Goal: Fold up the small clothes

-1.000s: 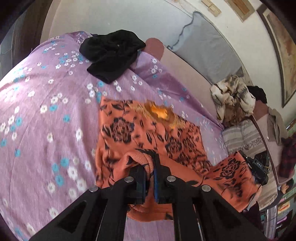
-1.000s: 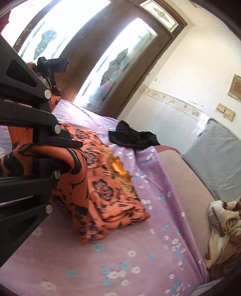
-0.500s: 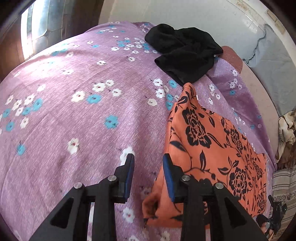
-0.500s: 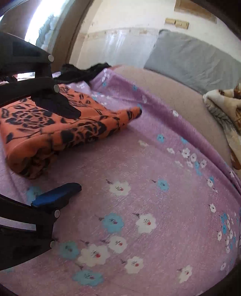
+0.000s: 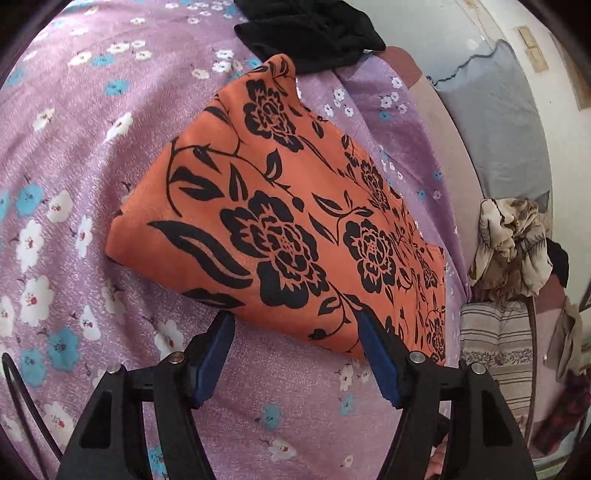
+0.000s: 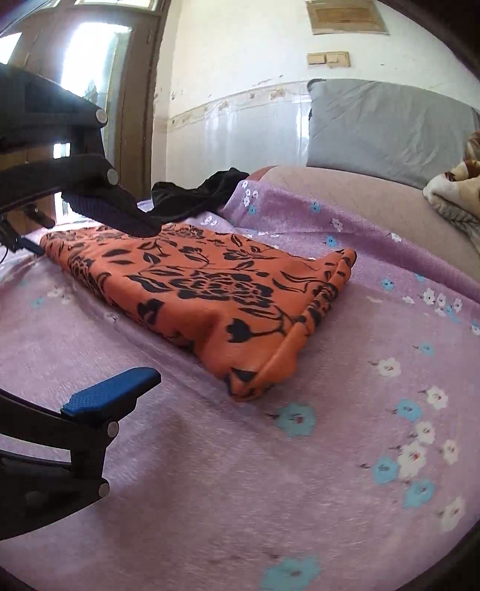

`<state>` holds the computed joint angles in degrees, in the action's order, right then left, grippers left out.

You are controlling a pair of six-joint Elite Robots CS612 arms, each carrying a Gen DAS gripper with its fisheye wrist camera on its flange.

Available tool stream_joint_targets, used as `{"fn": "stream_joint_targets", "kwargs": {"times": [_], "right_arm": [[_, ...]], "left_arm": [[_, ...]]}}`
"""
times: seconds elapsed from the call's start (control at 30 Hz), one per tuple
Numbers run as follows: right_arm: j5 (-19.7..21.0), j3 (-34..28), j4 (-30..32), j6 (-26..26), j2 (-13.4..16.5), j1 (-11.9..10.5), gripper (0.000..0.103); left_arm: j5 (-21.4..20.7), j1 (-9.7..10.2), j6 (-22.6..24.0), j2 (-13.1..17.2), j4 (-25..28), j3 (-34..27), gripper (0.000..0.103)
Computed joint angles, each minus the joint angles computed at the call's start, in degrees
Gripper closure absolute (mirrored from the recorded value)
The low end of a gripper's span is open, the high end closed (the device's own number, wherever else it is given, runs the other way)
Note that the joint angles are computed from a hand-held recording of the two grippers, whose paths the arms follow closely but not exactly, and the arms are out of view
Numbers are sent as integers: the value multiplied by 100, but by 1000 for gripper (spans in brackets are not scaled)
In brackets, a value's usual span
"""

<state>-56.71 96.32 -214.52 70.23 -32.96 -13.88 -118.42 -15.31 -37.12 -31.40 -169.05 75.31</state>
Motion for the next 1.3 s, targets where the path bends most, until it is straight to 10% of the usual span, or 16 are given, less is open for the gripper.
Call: {"fn": "stream_joint_targets", "kwargs": {"times": [0.23, 0.37, 0.67, 0.77, 0.83, 1.1, 1.17, 1.3], "right_arm": [[-465, -314, 324, -868, 66, 210, 27], [-673, -479, -34, -644, 151, 156, 27], [-766, -710, 1295, -1388, 70, 209, 27], [-959, -749, 1192, -1779, 42, 257, 41], [-1211, -747, 1439, -2006, 19, 295, 70], [-841, -852, 1258, -1513, 195, 210, 46], [-1165, -816, 1445, -1913, 115, 283, 74], [-1951, -697, 1436, -2696, -91, 469, 86]], "left_arm": [[-135, 85, -1012, 294, -830, -239, 36], [239, 36, -633, 170, -1120, -128, 65], [234, 31, -710, 238, -277, -269, 47], [553, -23, -453, 201, -353, -242, 52], [714, -38, -475, 195, -427, -217, 66], [716, -42, -645, 265, -501, -288, 56], [913, -73, -554, 219, -585, -222, 73], [1091, -113, -373, 118, -824, -98, 84]]}}
